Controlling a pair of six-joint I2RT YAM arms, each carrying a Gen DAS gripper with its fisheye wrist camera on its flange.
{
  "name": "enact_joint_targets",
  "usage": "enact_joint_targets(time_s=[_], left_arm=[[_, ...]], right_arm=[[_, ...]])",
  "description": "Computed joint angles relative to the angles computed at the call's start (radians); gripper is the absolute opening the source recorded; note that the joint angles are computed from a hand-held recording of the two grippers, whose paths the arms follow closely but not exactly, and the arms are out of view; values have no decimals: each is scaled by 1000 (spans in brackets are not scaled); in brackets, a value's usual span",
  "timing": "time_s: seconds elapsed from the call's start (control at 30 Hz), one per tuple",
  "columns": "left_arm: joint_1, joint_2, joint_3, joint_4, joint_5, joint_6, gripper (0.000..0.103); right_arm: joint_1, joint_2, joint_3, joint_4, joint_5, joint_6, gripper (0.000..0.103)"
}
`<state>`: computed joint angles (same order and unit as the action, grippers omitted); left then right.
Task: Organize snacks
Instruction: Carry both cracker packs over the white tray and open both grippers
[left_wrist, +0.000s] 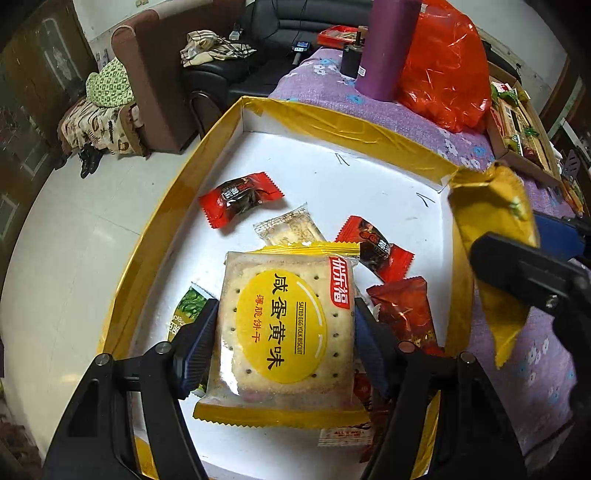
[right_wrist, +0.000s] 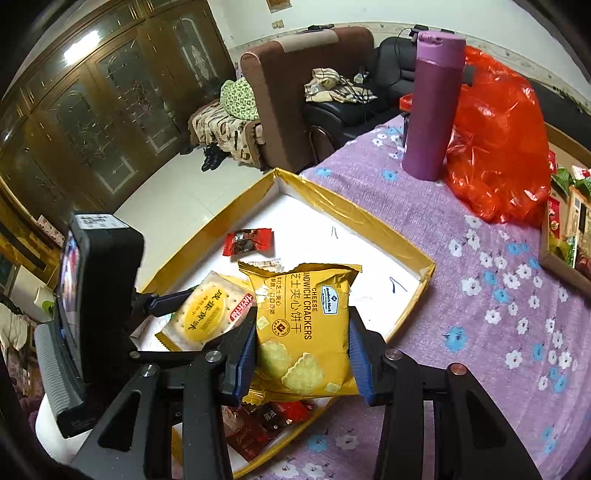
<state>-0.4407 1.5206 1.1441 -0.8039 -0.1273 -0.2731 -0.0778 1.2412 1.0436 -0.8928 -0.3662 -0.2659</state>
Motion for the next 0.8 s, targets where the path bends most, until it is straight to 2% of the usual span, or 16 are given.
enact_joint_targets(time_s=[0.47,0.8], left_arm=[[5,0,9,-2,20,24,69],[40,-130,-40,-75,22,52,69]], right_arm=[[15,5,-32,32,31,36,44],[36,-19,-38,8,7,43,44]])
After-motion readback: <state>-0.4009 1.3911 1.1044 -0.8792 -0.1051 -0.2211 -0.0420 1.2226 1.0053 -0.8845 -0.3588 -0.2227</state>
